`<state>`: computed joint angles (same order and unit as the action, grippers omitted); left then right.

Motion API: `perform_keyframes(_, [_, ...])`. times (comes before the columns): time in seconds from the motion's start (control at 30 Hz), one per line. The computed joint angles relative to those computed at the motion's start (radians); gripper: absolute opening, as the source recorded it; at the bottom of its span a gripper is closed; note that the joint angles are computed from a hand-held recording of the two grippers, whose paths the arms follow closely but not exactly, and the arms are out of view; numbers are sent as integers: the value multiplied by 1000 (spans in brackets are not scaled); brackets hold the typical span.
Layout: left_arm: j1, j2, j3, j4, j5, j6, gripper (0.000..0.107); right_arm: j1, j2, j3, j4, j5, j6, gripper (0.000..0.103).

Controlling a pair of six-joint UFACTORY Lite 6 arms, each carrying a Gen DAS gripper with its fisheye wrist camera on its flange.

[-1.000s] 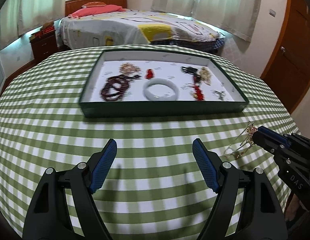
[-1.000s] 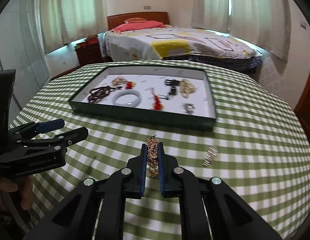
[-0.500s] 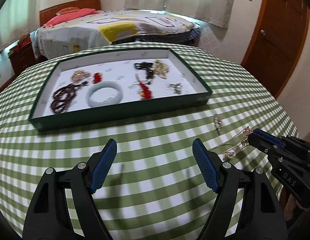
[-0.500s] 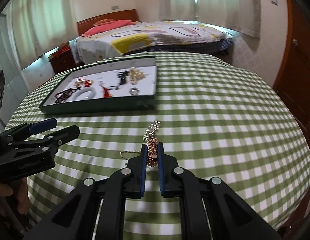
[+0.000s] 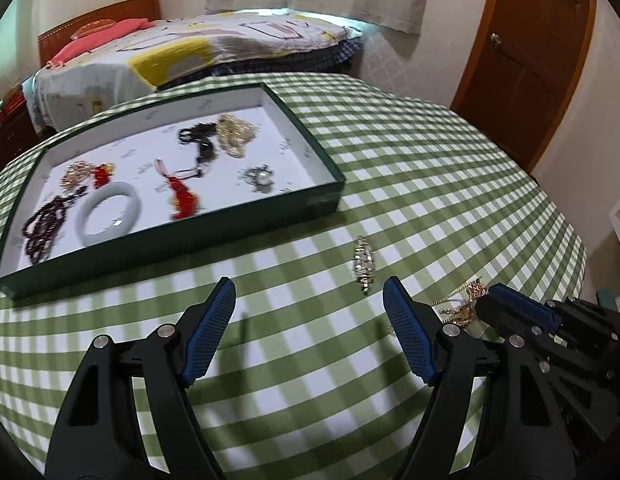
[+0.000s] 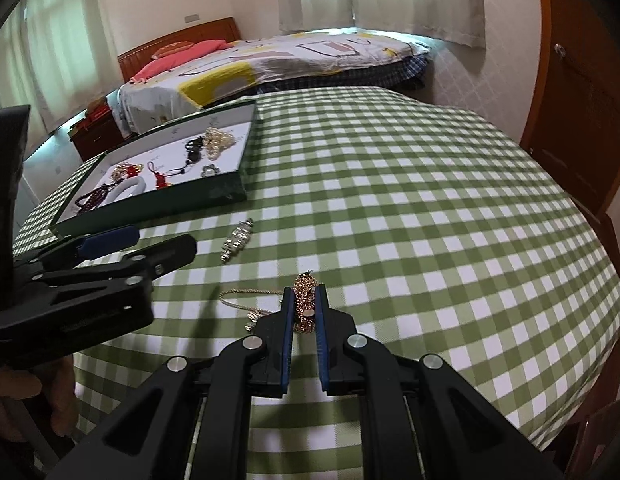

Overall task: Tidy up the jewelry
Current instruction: 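Grasp the silver rhinestone brooch with the left tool while the right holds the chain, then carry the gold chain and silver brooch over the tray with both tools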

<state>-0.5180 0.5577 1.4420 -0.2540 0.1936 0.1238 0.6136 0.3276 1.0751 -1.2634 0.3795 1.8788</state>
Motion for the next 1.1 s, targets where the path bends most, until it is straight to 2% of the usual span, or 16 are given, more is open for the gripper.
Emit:
perform_keyframes(0.07, [-15,42,47,49,19,-47,67,-8,-7,-20,-15,-9,26,11])
perform_keyframes(0.2, [-35,103,116,105,42,-103,66,-18,-6,-31,-39,-25,57,11])
perform_keyframes(0.37, [-54,169,200,170,67,-155,56,-24,-1,-31,-54,-34,73,11])
perform_keyframes(0.47, [-65,189,230,248,71,-208,43,-29,4,-26,-53,-39,74,11])
perform_keyframes(0.6, [-64,187,223,207,60,-147,17,-29,7,-23,-57,-40,77,11])
perform_keyframes(0.8, [-53,144,155,117,22,-49,14,-22,12,-14,-45,-39,62,11])
perform_keyframes(1.1, [-3,-22,-35,26,-53,44,14,6,-3,5,-49,-32,61,11])
